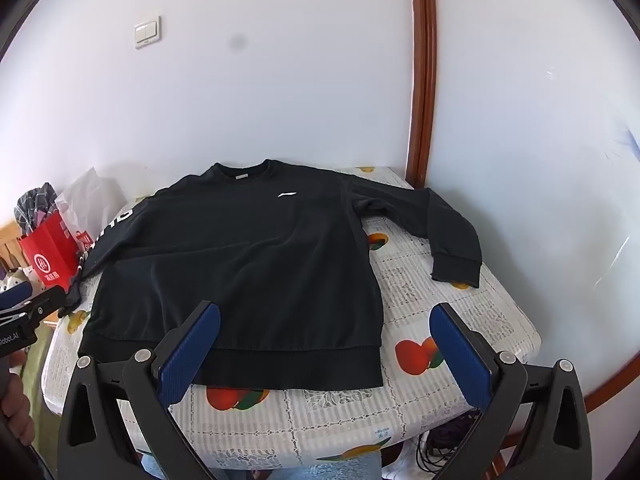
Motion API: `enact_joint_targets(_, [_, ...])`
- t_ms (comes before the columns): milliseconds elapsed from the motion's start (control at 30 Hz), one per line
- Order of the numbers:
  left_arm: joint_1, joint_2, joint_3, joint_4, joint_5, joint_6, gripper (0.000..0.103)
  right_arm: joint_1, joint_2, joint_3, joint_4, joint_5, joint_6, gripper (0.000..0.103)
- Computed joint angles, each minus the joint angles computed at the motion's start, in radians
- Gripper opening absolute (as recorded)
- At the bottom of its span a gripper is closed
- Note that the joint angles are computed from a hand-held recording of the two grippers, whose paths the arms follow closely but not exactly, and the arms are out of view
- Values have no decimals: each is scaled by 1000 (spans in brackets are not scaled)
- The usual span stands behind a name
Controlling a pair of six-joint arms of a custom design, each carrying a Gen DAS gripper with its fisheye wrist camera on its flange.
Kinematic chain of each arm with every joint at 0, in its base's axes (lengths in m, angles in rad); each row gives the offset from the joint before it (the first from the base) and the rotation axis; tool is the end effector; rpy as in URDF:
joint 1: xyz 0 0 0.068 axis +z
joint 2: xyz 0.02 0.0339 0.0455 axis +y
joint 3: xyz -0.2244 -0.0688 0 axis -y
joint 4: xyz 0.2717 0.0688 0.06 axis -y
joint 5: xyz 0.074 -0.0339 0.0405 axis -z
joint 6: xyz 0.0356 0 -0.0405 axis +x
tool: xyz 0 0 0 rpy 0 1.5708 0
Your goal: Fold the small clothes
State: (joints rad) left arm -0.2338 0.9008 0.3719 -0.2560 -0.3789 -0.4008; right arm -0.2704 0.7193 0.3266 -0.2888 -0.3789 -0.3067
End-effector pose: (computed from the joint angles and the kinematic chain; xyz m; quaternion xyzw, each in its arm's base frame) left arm 0.2183 -0.0384 0.1284 -0.1475 0.8981 0.0479 0.4116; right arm 0.2043 -0.0430 0.1454 -0.0971 0.8850 0.0428 0.4534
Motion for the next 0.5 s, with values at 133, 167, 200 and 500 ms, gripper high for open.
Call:
enact_joint_targets(133, [-18,-17,-13,17,-30,1,103,-2,-9,-5,3,-5,2,103])
enact_joint_targets(167, [-23,-23,-8,7,-36,-1,103,0,-13,-7,2,-1,0,103])
enact_joint_targets(200, [-35,-31,-8,0,-46,-8,103,27,-53,-9,-28,24,14,103])
enact_joint_targets(500, [-11,-34,28,-34,-20,-4,103,0,-61,21,-74,2,2,103])
